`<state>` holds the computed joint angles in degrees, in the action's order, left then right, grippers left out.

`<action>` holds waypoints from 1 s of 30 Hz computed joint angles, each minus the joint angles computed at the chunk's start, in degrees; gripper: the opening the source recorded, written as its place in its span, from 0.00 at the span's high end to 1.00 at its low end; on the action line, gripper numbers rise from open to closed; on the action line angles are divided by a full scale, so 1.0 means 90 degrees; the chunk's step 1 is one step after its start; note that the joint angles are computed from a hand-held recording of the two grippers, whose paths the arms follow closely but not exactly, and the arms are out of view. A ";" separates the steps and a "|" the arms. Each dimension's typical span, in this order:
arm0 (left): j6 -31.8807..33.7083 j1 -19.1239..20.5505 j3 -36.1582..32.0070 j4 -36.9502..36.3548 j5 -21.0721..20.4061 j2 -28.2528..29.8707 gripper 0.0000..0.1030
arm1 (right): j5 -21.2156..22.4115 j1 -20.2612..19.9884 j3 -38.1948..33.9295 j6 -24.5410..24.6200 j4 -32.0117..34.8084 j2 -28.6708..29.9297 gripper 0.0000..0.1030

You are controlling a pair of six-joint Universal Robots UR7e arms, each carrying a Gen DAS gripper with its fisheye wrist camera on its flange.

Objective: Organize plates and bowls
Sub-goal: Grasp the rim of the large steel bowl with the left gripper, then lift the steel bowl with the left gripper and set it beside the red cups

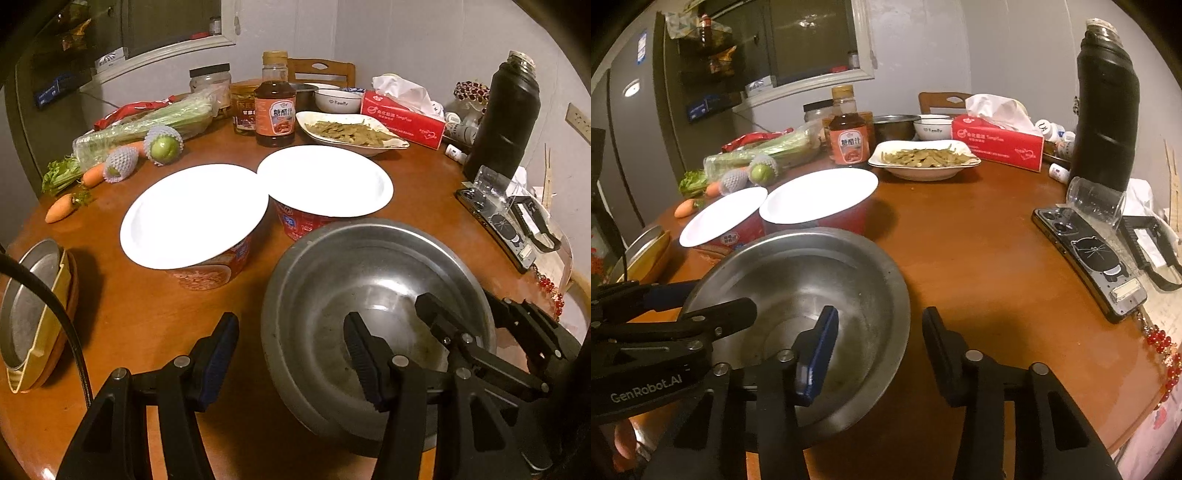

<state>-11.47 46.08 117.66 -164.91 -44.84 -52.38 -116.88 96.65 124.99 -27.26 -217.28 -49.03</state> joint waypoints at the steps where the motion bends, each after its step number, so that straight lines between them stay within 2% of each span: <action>1: 0.0020 0.0014 -0.0001 -0.0014 -0.0068 -0.0005 0.46 | 0.0025 0.0002 0.0003 -0.0015 0.0005 0.0001 0.58; 5: 0.0056 0.0052 -0.0016 0.0030 -0.0287 -0.0011 0.62 | 0.0097 0.0028 0.0049 -0.0055 0.0023 -0.0019 0.61; 6: 0.0058 0.0042 -0.0010 0.0047 -0.0270 -0.0006 0.62 | 0.0109 0.0041 0.0060 -0.0052 0.0062 -0.0026 0.62; 14: -0.0034 0.0017 0.0125 0.0151 -0.0167 -0.0136 0.62 | 0.0092 0.0160 0.0114 -0.0045 0.0111 -0.0036 0.62; 30: -0.0469 -0.0223 0.0890 0.0310 0.0180 -0.1242 0.62 | 0.0308 0.0698 0.0256 -0.0054 0.0394 -0.0085 0.62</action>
<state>-15.69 44.07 125.67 -162.11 -43.22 -63.56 -114.10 102.93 127.29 -27.75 -213.73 -49.79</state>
